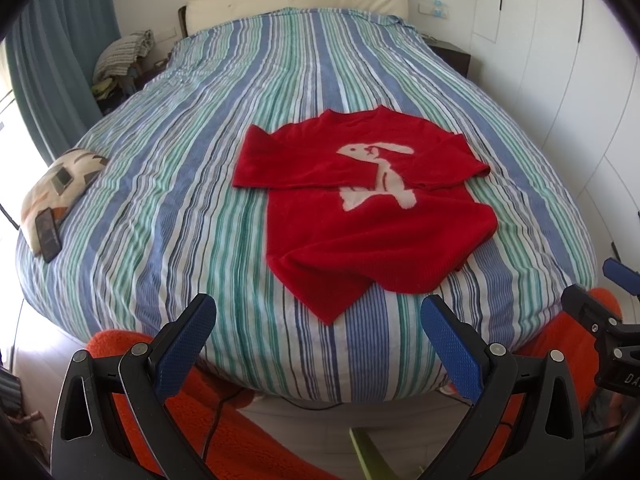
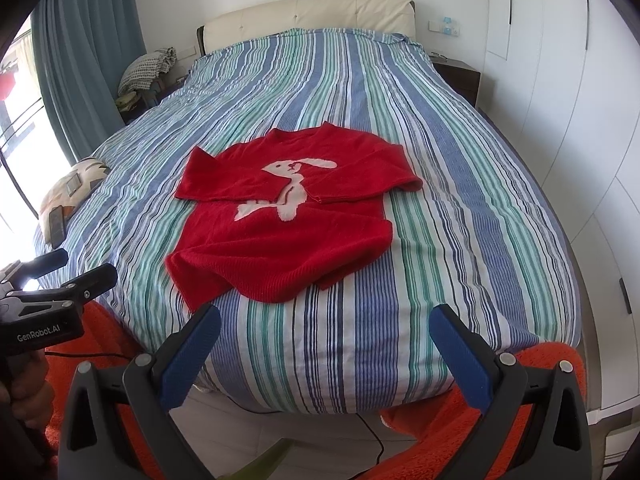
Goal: Fold small clothes
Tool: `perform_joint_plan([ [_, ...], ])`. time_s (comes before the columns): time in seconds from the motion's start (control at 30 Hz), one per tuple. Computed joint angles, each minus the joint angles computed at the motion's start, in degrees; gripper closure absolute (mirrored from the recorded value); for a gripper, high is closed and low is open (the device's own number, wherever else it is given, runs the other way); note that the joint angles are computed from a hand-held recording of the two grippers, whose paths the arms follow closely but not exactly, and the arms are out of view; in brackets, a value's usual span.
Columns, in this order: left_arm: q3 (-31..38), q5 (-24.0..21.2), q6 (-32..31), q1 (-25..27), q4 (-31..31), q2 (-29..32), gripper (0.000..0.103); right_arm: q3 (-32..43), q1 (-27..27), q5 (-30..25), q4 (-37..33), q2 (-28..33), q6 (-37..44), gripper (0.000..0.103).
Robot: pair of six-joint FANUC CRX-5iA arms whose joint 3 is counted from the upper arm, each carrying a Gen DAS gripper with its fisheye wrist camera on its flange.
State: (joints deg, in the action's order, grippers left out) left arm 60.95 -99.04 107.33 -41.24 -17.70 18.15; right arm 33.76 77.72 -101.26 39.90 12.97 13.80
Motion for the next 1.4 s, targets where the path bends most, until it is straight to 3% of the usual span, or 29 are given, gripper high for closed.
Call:
perform_joint_plan([
  [0.7,-1.1,0.2,-0.3,0.2,0.3,-0.3,0.001,0.0,-0.1,0.1,-0.1,0.0,-0.1,0.0],
  [0.77,-4.9,1.3,0.7,2.2,2.7,-2.0,0.001,-0.1,0.0,0.1,0.0,-0.2,-0.5,0.0],
  [0.9,-21.1,8.1,6.3,11.2,15.1,-8.1,0.001,-1.7,0.4,-0.2,1.0,-1.1,-2.5,0.0],
  [1.0,-30.5,13.4,5.2,15.6,22.4,-9.7,0.001,-3.3,0.2,0.2,0.4,-2.2,-4.0,0.0],
  [1.13,-33.3,17.9,1.8,16.0,25.2,-6.4,0.006,-4.9,-0.5,0.9,0.6,-3.3,-4.3,0.0],
  [1.23,-31.4,17.8,0.3,15.4,25.6,-2.3,0.035,-6.5,-0.7,1.1,2.1,-4.4,-4.7,0.0],
  [1.3,-32.7,19.0,0.9,16.4,28.6,-1.4,0.079,-8.9,-0.6,2.0,3.1,-6.0,-5.9,0.0],
  [1.33,-35.1,21.5,0.1,17.4,31.9,-2.2,0.094,-11.0,-0.6,3.3,3.6,-7.4,-6.9,0.0],
  [1.4,-39.1,24.6,-1.3,19.1,37.0,-4.2,0.1,-16.9,-1.2,7.2,3.8,-11.3,-9.8,0.0],
])
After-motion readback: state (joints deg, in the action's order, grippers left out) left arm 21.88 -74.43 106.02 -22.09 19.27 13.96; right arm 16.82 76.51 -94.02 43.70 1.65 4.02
